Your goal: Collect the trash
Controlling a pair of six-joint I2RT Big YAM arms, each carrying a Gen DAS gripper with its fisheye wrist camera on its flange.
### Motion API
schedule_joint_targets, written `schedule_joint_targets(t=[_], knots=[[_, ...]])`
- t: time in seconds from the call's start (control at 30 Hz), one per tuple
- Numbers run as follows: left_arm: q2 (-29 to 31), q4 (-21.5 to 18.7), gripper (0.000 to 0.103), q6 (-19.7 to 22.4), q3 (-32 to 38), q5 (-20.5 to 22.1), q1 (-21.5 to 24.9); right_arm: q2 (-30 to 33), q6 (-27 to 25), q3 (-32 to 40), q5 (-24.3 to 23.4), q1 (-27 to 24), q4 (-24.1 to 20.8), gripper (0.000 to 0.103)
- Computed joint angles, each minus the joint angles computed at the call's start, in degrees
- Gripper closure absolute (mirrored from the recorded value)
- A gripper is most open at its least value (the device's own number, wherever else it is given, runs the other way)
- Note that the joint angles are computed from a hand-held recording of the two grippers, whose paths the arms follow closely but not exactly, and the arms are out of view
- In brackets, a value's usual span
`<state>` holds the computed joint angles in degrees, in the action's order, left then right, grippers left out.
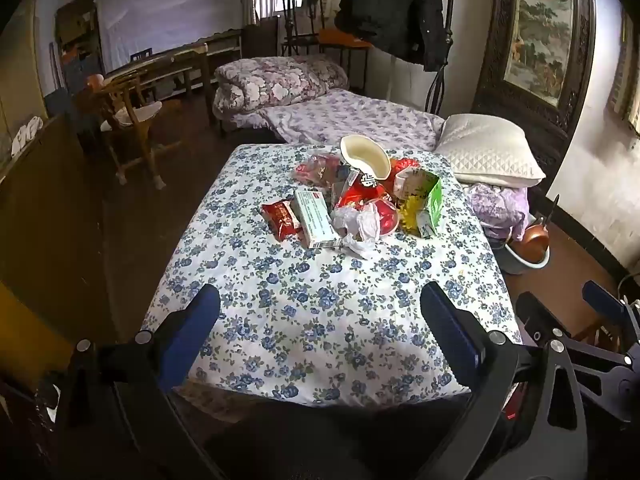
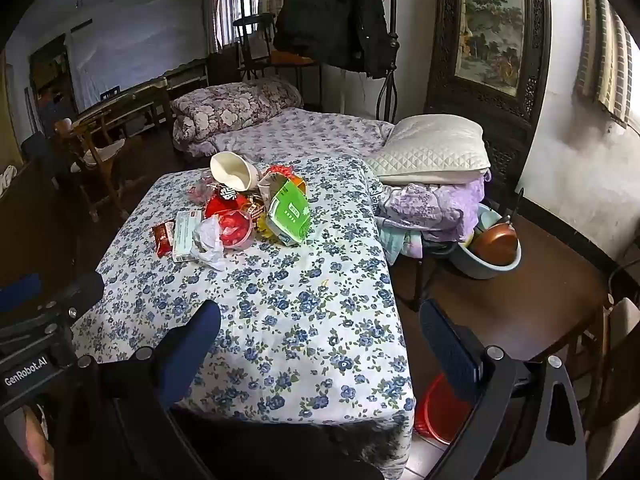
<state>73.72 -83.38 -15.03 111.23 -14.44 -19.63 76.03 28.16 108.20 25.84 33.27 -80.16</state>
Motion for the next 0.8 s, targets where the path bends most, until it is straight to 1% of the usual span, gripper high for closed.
schedule_joint_targets(t=[0.17,0.2,0.23,0.27,0.4,0.43,0.47,0.73,0.8], knots=[[0.62,-0.61,0.007,-0.17,0.78,-0.63,-0.48,0.23,-0.06,0.1,0.72,0.09,-0.28,0.006],[0.43,-0.12,0.007,-0.39,0.81,-0.28,-0.49,0.19,0.03,-0.01,0.65,0.03,-0.19,0.006],[0.45,-0.94,0.007,-0.65,1.68,-0.27,-0.85,0.14,0.14,-0.12,0.61,-0.01,-0.1,0.006],[0.28,-0.7,0.007,-0.41,1.46,-0.05,-0.61,0.1,0.26,-0.22,0.62,-0.03,-0.05,0.006],[0.95,-1.88,0.007,-0.33,2.97,0.02,-0.94,0.27,0.05,0.22,0.58,0.22,-0.54,0.006],[-0.07,-0.2,0.007,0.13,0.46,0.79,-0.18,0.22,0.09,0.29,0.71,0.32,-0.59,0.006],[-0.2,-0.01,0.007,0.13,0.2,0.96,-0.1,0.19,0.09,0.36,0.28,0.06,-0.78,0.006],[-0.12,-0.22,0.007,0.1,0.65,0.67,-0.3,0.21,0.08,0.37,0.54,0.03,-0.37,0.006],[0.0,-0.45,0.007,-0.02,1.0,0.56,-0.33,0.15,0.15,-0.29,0.72,0.18,0.34,0.006]])
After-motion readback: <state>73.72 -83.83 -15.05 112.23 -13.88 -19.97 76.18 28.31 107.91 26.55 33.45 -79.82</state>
